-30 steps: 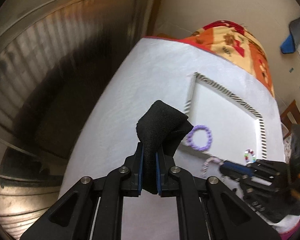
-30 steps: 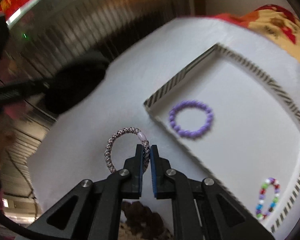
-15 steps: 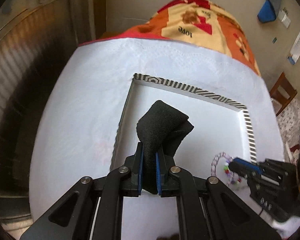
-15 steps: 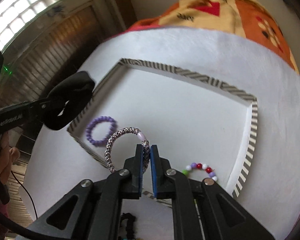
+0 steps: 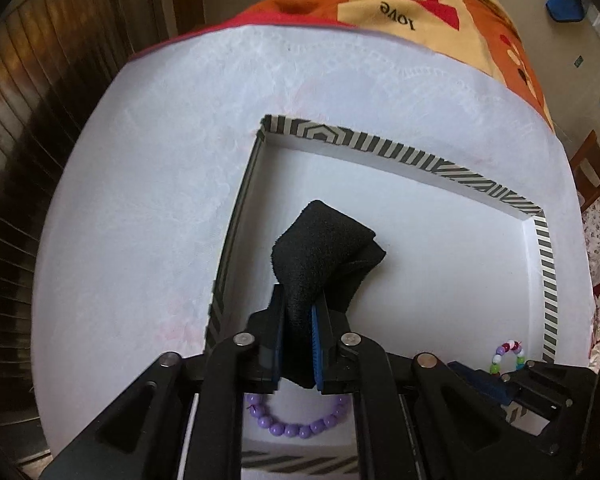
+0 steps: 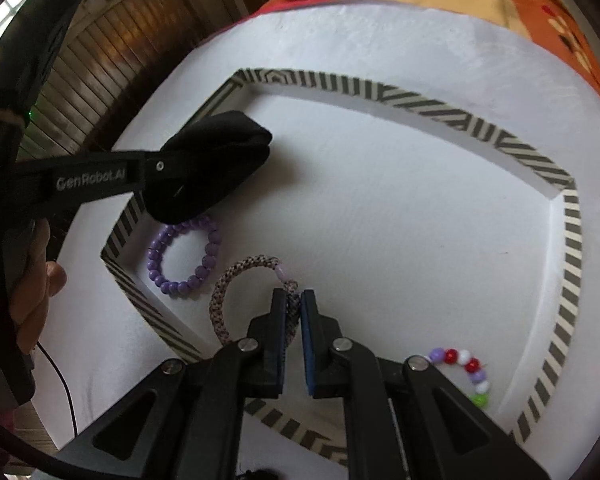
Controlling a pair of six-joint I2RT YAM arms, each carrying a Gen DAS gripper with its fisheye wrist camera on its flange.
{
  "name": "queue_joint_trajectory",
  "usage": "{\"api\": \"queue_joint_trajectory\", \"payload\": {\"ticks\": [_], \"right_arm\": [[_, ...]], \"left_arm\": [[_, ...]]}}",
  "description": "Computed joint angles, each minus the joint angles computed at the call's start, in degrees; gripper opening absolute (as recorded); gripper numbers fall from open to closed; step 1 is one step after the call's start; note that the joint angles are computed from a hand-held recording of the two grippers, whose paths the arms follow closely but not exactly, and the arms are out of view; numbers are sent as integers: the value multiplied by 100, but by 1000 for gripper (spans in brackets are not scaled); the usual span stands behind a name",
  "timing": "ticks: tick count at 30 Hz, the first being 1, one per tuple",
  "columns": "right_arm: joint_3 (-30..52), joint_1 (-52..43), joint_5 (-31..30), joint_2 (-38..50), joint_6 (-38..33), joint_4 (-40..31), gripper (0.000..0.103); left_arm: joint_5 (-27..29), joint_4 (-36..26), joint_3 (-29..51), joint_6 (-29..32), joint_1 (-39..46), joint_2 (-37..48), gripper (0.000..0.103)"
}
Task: Organize jewelry
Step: 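Carry the pouch and hair tie into the tray and open both tools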
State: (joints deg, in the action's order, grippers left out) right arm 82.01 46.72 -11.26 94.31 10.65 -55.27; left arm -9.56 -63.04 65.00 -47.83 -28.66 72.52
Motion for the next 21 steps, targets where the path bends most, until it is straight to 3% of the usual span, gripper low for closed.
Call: {"api": "queue_joint_trajectory", "payload": {"ticks": [2, 4, 7, 13, 21], "right_arm": [[-57, -8, -110, 36, 18, 37, 7], [-73, -36, -282, 77, 81, 81, 11], [-89, -72, -307, 24, 132, 95, 35], [-148, -201, -398, -453, 148, -88, 37], [-328, -135, -176, -1367, 348, -414, 41]], "left_arm": [[62, 82, -71, 10, 54, 13, 5], [86, 126, -118, 51, 91, 14, 16], [188, 182, -199, 54, 141, -94, 23], [-105, -237, -41, -217, -154, -447, 26], [-837, -1397, 546, -1326, -1407, -708, 26]]}}
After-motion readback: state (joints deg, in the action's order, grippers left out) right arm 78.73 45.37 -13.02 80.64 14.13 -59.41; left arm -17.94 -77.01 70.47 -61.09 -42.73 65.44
